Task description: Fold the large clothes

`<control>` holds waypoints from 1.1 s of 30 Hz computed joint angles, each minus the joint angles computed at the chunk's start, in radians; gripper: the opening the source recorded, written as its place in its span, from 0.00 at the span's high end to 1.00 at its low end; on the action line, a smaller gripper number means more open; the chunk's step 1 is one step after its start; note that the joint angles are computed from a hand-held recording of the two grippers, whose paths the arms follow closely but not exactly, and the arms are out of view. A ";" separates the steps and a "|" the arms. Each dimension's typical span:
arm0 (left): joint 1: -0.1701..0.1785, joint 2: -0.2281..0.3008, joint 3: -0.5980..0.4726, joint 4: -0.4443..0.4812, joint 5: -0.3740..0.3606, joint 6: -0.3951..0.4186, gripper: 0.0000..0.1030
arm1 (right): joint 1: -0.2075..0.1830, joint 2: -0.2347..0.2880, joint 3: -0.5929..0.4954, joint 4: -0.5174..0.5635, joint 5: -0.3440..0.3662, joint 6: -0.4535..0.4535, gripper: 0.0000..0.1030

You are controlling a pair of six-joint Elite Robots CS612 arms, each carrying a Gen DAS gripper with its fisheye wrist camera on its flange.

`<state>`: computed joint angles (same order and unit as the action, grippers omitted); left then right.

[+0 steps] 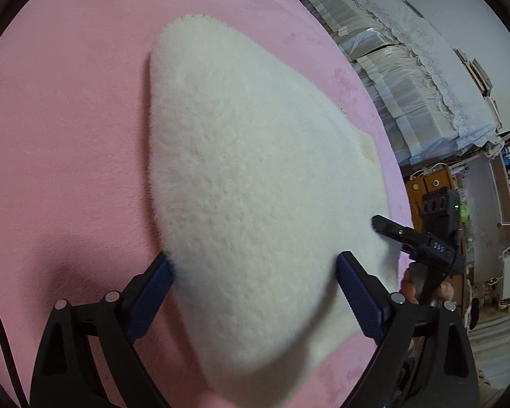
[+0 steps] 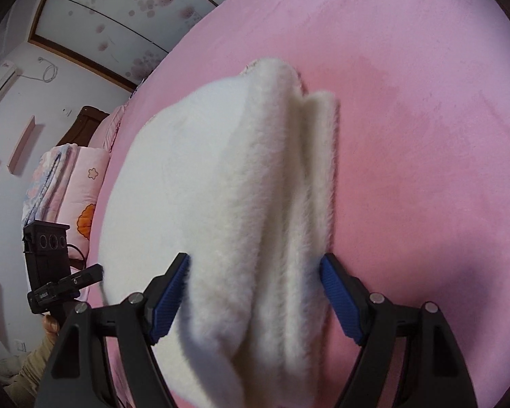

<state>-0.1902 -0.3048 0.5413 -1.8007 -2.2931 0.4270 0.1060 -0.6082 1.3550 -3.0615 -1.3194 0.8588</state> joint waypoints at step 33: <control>-0.086 -0.132 0.252 -0.399 0.243 -0.125 0.29 | 0.064 0.013 -0.083 0.035 -0.191 -0.122 0.60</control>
